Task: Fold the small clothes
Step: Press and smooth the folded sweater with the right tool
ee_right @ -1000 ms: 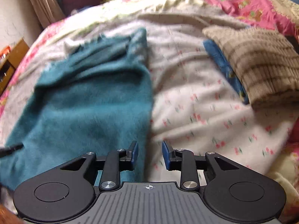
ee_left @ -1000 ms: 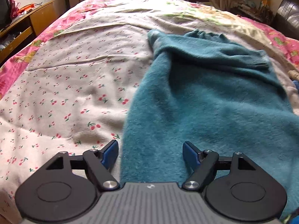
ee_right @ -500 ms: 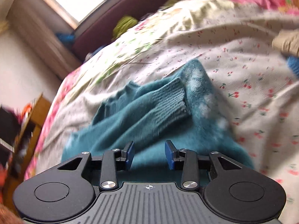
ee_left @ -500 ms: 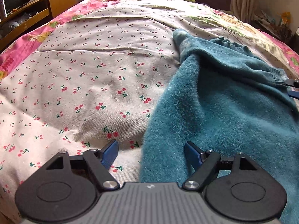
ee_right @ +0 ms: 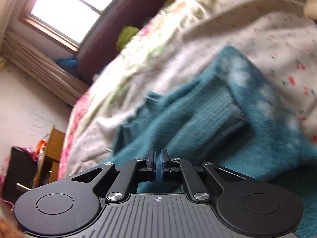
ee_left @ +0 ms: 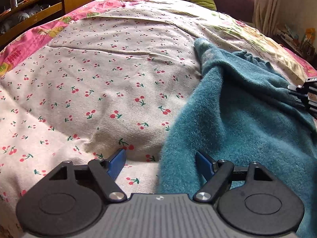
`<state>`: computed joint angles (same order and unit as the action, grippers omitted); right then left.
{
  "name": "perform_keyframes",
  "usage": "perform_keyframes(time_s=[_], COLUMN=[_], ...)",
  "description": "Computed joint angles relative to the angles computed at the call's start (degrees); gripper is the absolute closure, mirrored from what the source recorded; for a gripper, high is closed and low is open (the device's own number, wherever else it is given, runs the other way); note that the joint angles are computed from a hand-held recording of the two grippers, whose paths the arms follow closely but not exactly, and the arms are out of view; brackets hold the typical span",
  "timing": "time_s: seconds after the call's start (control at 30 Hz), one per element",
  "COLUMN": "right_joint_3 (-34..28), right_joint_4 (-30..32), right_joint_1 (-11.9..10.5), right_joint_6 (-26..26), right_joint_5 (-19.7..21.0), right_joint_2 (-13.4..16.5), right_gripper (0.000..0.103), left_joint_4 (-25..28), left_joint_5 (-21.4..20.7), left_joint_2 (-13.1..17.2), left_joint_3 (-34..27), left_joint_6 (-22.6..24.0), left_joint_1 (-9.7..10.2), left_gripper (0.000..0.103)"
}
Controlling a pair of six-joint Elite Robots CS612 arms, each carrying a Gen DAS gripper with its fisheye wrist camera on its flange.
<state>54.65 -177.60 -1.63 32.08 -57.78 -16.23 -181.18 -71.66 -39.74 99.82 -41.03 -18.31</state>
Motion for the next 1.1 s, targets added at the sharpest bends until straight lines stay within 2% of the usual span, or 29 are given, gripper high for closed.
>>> perform_keyframes(time_s=[0.07,0.17,0.3,0.47,0.63,0.77,0.87,1.0,1.1], right_joint_3=[0.02,0.19,5.47,15.37,26.13,33.14,36.72,39.42,40.15], right_joint_4=[-0.82,8.24,6.69,6.10,6.56,5.28,6.35,9.39,10.75], right_joint_1=[0.26,0.57,0.06,-1.08,-3.65,-5.31,-6.33,-7.25,-7.48], right_joint_6=[-2.27,-8.04,-11.19,-23.58,-31.84,-34.86,-36.19,-36.42,-36.56], right_joint_5=[-0.52,-1.80,-1.18,-1.65,-1.79,-4.36,-5.06,-4.30,-4.32], right_joint_2=[-0.14,-1.11,-3.74,-9.81,-16.19,-19.96,-21.90,-23.33,-23.72], right_gripper=[0.100,0.094,0.092,0.091,0.077,0.068,0.068,0.067,0.067], left_joint_4=[0.02,0.19,-1.41,-1.73,-2.88,-1.66,-0.37,1.20,2.69], left_joint_5=[-0.28,-0.24,-0.58,0.10,0.70,0.98,0.36,-0.83,-2.03], left_joint_2=[-0.02,-0.16,-0.99,-2.46,-3.70,-3.77,-3.67,-3.52,-3.37], left_joint_3=[0.02,0.09,1.39,3.23,4.95,4.56,4.07,3.39,2.67], left_joint_6=[0.17,0.47,0.21,0.95,2.71,5.15,7.33,9.70,8.18], left_joint_1=[0.07,0.01,-0.04,-0.28,-0.61,-0.79,-1.08,-1.39,-1.11], left_gripper=[0.014,0.014,0.015,0.015,0.015,0.014,0.014,0.009,0.009])
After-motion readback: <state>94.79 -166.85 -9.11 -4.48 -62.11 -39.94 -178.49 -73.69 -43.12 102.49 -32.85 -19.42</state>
